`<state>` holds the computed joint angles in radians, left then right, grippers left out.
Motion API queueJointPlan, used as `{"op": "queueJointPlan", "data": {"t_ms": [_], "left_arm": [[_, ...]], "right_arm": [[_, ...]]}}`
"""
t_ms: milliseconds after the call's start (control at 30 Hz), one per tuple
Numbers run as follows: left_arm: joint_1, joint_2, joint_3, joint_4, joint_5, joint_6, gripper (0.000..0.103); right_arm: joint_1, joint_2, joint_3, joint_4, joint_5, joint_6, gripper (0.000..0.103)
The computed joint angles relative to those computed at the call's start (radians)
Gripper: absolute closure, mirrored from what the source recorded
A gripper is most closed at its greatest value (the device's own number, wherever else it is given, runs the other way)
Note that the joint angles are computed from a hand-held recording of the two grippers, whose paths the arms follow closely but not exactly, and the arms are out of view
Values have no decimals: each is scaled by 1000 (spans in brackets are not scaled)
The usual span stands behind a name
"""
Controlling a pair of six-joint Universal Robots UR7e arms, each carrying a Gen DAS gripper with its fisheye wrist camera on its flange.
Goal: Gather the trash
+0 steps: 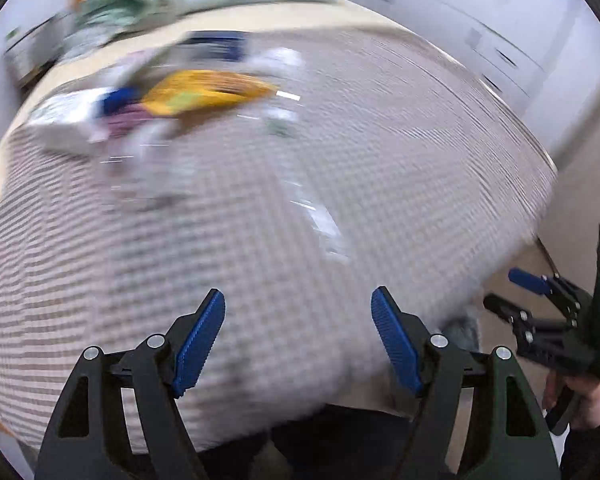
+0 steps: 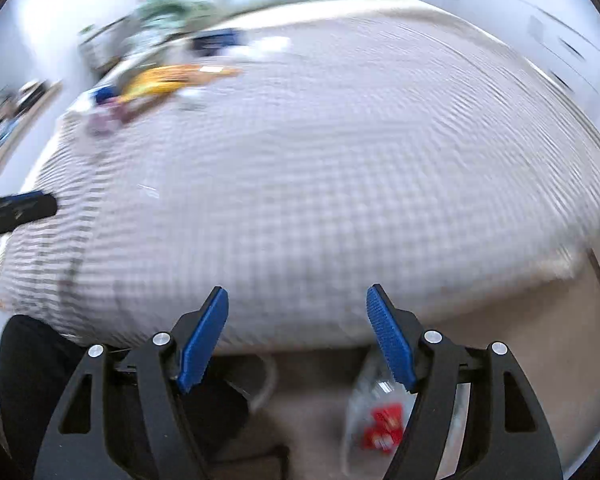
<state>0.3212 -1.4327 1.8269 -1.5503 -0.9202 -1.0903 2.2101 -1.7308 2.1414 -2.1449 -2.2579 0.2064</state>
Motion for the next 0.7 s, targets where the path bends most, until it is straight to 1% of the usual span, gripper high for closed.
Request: {"op": "queueJointPlan", "data": {"t_ms": [67, 133, 200, 267, 300, 333, 367, 400, 467, 600, 667, 700], "left_arm": [[30, -56, -14, 79, 36, -66, 30], [52, -96, -23, 131, 56, -115, 30], [71, -127, -19, 151, 72, -147, 30], [87, -147, -22, 178, 72, -181, 30], [96, -154, -22, 183, 72, -187, 30], [101, -159, -22, 188, 73, -190, 30], [107, -162, -24, 191, 75, -188, 30], [110, -165, -25, 192, 77, -185, 30], [120, -164, -29, 189, 86, -172, 30], [154, -119, -66, 94, 110, -76, 30], [175, -81, -94, 29, 115, -12, 30], [181, -62, -113, 24, 116, 3, 30]], "right_arm": [[19, 122, -34, -94, 40, -91, 34], [32, 242, -77, -157, 64, -166, 43], [35, 317, -104, -194, 67, -196, 53], [30, 386, -118, -228, 65, -199, 57], [19, 410, -121, -238, 73, -199, 71], [13, 418, -115, -247, 79, -204, 82], [10, 423, -105, -273, 85, -223, 91], [9, 424, -104, -289, 88, -241, 98], [17, 406, -97, -305, 86, -267, 98], [33, 343, -109, -349, 92, -323, 98], [19, 324, -137, -363, 89, -352, 98], [0, 322, -158, -364, 84, -370, 98]]}}
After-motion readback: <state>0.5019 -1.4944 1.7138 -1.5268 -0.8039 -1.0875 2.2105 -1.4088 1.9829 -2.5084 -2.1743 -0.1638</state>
